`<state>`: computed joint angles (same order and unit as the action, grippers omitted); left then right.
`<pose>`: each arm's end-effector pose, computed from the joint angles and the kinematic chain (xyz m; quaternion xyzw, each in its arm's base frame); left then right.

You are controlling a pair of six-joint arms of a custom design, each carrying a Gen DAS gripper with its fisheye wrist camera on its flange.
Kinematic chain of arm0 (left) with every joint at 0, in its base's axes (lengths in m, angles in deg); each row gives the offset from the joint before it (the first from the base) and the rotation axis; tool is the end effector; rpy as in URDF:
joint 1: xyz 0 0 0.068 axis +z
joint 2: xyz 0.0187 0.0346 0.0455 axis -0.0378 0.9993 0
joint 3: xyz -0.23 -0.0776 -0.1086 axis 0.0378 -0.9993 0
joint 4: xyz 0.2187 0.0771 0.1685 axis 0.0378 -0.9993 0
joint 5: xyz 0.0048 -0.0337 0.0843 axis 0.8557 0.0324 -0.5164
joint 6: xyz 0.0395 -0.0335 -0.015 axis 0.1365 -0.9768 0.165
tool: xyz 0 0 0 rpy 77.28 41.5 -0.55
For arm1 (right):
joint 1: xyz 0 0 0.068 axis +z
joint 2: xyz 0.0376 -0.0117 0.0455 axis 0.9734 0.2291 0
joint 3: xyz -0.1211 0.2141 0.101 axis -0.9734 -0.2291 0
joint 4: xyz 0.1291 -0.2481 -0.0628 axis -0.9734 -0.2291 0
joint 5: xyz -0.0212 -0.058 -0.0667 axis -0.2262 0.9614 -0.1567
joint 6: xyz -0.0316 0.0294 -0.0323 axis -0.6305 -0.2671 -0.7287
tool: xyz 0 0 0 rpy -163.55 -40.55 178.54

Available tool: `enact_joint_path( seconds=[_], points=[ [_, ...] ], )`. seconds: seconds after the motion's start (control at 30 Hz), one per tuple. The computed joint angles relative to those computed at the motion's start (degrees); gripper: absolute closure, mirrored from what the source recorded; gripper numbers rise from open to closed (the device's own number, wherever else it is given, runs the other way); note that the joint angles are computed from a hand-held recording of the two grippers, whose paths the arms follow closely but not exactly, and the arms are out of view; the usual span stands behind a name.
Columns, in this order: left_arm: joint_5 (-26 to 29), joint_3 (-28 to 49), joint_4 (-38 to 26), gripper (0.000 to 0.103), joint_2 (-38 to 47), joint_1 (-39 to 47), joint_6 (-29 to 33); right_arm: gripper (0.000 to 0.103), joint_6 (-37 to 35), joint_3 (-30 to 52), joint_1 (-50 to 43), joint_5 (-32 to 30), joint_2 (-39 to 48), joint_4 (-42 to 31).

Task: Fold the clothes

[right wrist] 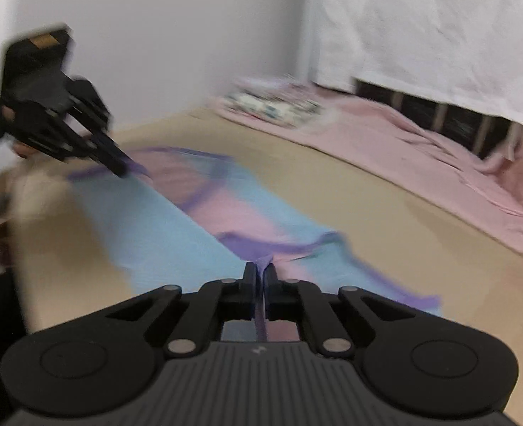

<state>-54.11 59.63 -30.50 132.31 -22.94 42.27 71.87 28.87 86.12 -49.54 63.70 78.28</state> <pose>0.3681 -0.1557 0.1233 0.4722 0.7707 -0.1609 0.3965 0.2748 0.0498 0.0970 -0.2008 0.8729 0.0412 0.4427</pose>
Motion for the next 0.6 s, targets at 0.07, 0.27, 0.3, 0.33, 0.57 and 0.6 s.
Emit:
enact_joint_path(
  seconds=[0.07, 0.27, 0.3, 0.33, 0.57, 0.6],
  points=[
    [-3.11, 4.25, -1.67, 0.087, 3.05, 0.14, -2.7, 0.076, -0.07, 4.86, -0.04, 3.34, 4.33, -1.61],
    [7.13, -7.54, 4.49, 0.052, -3.52, 9.36, -6.81, 0.036, -3.31, -10.36, -10.73, -7.04, -19.6, -6.1],
    [6.33, -9.06, 5.75, 0.052, -3.81, 9.76, -7.84, 0.034, -4.77, -13.06, -14.18, -11.44, -26.01, -11.18],
    [5.53, -10.53, 6.98, 0.052, -4.05, 10.16, -8.85, 0.032, -6.43, -15.46, -16.67, -14.21, -31.27, -15.58],
    [2.63, -13.38, 8.48, 0.062, -2.92, 11.29, -13.03, 0.099, -10.1, -22.32, -12.96, -6.26, -34.05, -18.29],
    [1.65, -14.2, 9.39, 0.065, -3.19, 10.89, -12.7, 0.097, -8.24, -21.31, -14.24, -6.9, -31.39, -16.0]
  ],
)
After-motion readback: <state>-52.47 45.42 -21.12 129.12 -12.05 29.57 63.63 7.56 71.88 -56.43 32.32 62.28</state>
